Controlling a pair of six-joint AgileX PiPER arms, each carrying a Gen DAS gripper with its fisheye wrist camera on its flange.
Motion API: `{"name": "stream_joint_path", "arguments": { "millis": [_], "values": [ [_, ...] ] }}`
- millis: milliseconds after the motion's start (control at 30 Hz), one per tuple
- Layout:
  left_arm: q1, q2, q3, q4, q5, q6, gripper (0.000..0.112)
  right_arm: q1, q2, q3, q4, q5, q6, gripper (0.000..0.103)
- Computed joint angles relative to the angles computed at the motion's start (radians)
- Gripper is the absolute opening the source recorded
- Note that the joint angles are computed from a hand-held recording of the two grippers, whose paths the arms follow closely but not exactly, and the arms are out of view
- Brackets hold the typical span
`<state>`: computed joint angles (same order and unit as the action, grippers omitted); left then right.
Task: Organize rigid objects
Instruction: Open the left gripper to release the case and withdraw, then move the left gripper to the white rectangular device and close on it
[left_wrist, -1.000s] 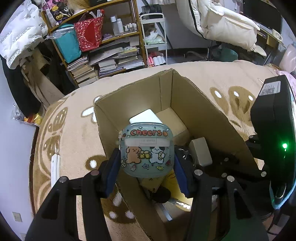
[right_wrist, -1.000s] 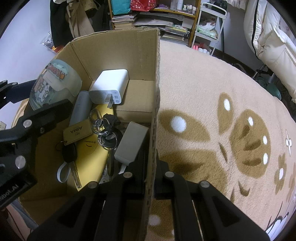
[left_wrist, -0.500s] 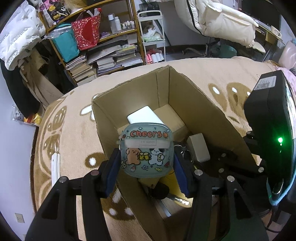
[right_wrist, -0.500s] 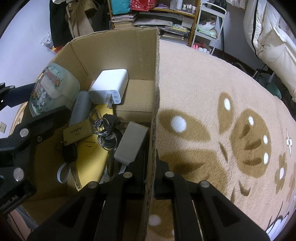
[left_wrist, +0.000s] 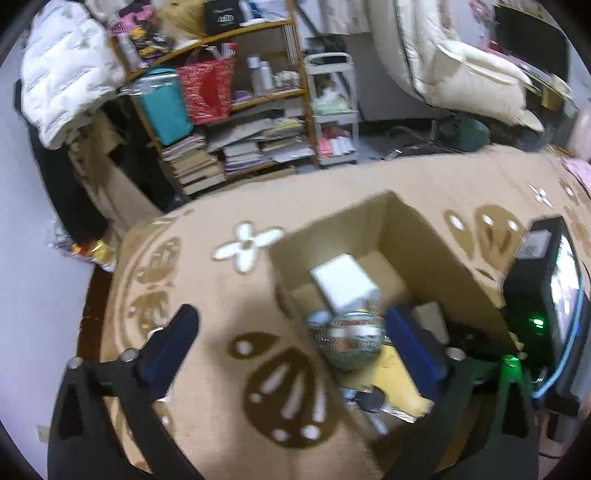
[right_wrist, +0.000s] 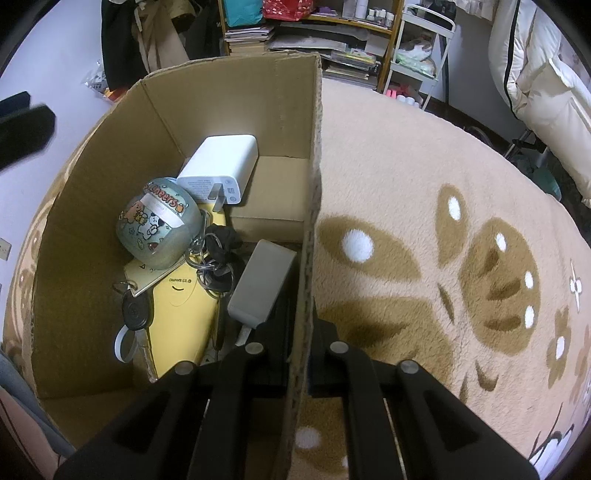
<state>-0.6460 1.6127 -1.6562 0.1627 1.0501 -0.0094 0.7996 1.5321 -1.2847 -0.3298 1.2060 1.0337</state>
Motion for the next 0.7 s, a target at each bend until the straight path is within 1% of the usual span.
{"name": "stream_joint_path", "arguments": {
  "millis": [167,267,333,433,600,700],
  "values": [
    [0.119,0.034,-0.043,-0.056,0.022,0.048,0.102,0.001,0.002,-0.002,0.0,0.001,-0.001,0.007],
    [0.194,0.054,-0.054,-0.106,0.029,0.106,0.102,0.0,0.002,-0.003,0.0,0.002,-0.002,0.007],
    [0.233,0.07,-0.059,-0.115,0.035,0.14,0.102,-0.001,0.001,0.0,0.004,0.0,0.0,0.007],
    [0.277,0.081,-0.045,-0.114,0.018,0.163,0.102,0.001,0.002,0.0,0.004,0.0,0.001,0.007],
    [0.356,0.121,-0.042,-0.159,0.019,0.197,0.102,-0.003,-0.001,0.002,0.01,-0.001,-0.003,0.007],
    [0.381,0.127,-0.008,-0.163,-0.011,0.205,0.102,-0.004,-0.003,0.003,0.01,0.0,-0.005,0.007]
  ]
}}
